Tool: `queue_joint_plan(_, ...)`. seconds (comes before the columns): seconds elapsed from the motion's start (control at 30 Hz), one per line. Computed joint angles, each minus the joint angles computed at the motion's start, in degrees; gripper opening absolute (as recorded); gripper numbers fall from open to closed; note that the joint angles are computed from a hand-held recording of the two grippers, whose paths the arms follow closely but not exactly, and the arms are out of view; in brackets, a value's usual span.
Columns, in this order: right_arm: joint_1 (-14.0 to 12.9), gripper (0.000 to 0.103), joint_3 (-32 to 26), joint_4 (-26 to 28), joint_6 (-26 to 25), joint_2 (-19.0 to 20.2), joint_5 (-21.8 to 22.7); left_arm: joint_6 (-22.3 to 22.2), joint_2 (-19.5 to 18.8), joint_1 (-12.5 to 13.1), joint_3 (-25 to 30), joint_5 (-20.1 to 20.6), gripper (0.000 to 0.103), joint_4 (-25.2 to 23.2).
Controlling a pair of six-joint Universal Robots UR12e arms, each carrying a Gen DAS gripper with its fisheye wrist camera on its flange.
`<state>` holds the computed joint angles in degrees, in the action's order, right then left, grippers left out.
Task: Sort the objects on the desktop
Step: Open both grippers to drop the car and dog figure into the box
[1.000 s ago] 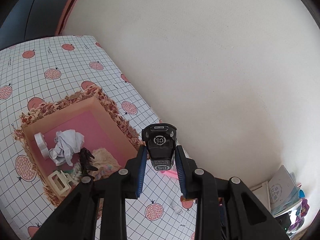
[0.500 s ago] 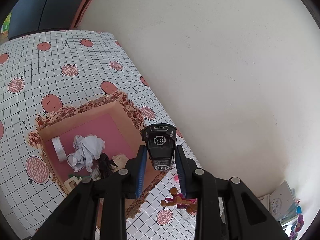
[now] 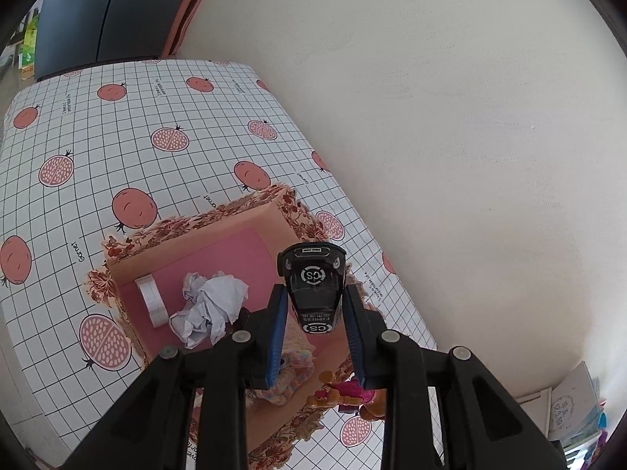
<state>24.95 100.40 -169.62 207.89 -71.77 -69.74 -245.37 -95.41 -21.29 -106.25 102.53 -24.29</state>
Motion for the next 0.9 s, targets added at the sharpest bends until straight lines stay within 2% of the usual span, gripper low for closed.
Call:
queue_joint_plan(0.3, 1.0, 0.034, -1.1, 3.0, -2.6, 1.0, -0.6, -2.8, -1.0, 1.2, -0.3, -3.2, 0.029, -4.1)
queue_joint_plan(0.9, 1.5, 0.036, -2.2, 7.0, -4.8, 1.6, 0.2, -6.6, -1.1, 2.3, -1.5, -6.7, 0.029, -3.3)
